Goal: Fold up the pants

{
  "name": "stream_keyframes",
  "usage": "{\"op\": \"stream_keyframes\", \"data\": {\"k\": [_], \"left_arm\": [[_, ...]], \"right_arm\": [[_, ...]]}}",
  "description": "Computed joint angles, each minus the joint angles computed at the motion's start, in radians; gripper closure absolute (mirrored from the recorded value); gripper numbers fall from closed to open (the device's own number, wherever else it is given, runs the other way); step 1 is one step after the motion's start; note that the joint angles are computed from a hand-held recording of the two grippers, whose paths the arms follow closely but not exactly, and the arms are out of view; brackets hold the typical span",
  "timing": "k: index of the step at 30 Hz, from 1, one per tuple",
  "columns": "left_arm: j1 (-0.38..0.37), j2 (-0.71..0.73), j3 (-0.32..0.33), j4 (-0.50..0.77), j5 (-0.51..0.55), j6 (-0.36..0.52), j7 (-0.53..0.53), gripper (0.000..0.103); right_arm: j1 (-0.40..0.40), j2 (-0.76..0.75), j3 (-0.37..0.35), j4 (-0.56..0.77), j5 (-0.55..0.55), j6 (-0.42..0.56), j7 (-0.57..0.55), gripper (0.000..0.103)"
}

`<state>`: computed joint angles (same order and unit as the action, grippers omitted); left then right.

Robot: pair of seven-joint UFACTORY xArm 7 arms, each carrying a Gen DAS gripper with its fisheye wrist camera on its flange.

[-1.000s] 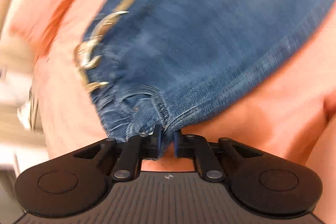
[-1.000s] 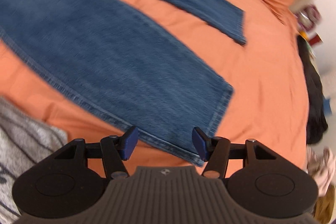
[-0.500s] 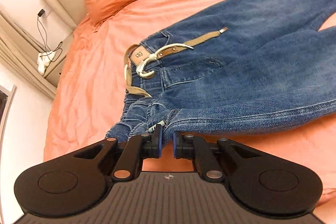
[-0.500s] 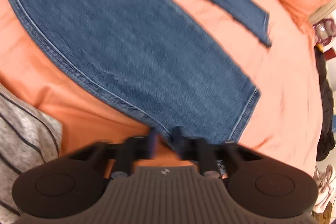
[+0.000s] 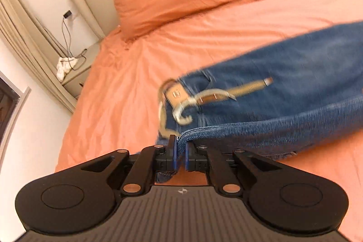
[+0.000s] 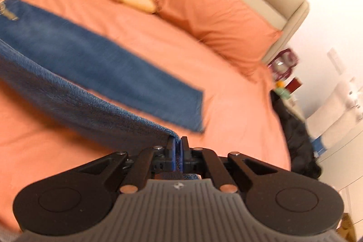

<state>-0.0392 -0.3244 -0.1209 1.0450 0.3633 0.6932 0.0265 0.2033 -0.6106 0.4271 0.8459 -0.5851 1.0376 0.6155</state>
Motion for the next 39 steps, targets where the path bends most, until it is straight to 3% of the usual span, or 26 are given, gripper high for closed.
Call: {"op": "stream_keyframes", "data": {"k": [3, 8, 14, 21, 26, 29, 35, 39], "left_arm": [[0.007, 0.113, -0.015, 0.126, 0.02, 0.015, -0.054, 0.096], [-0.041, 0.338, -0.008, 0.342, 0.135, 0.059, -0.117, 0.096], [-0.129, 0.627, 0.061, 0.631, 0.148, 0.146, -0.106, 0.096], [-0.189, 0.898, 0.14, 0.889, 0.071, 0.239, -0.039, 0.096], [-0.192, 0.962, 0.166, 0.918, 0.018, 0.231, -0.032, 0.096], [-0.193, 0.954, 0.175, 0.883, 0.009, 0.194, -0.038, 0.096], [-0.229, 0.804, 0.209, 0.702, 0.08, 0.037, -0.184, 0.096], [-0.207, 0.789, 0.182, 0.747, 0.075, 0.054, -0.161, 0.095]], "right_arm": [[-0.069, 0.147, 0.011, 0.117, -0.091, 0.003, 0.004, 0.103], [-0.109, 0.446, -0.022, 0.342, -0.252, 0.032, 0.02, 0.103], [-0.07, 0.777, -0.111, 0.607, -0.362, 0.063, -0.008, 0.103], [0.006, 1.087, -0.22, 0.867, -0.358, 0.085, -0.112, 0.103], [0.058, 1.244, -0.286, 1.014, -0.318, 0.099, -0.174, 0.103], [0.08, 1.273, -0.323, 1.024, -0.291, 0.09, -0.184, 0.103], [0.15, 1.201, -0.411, 0.944, -0.301, 0.051, -0.153, 0.103], [0.193, 1.13, -0.464, 0.926, -0.28, 0.062, -0.146, 0.103]]}}
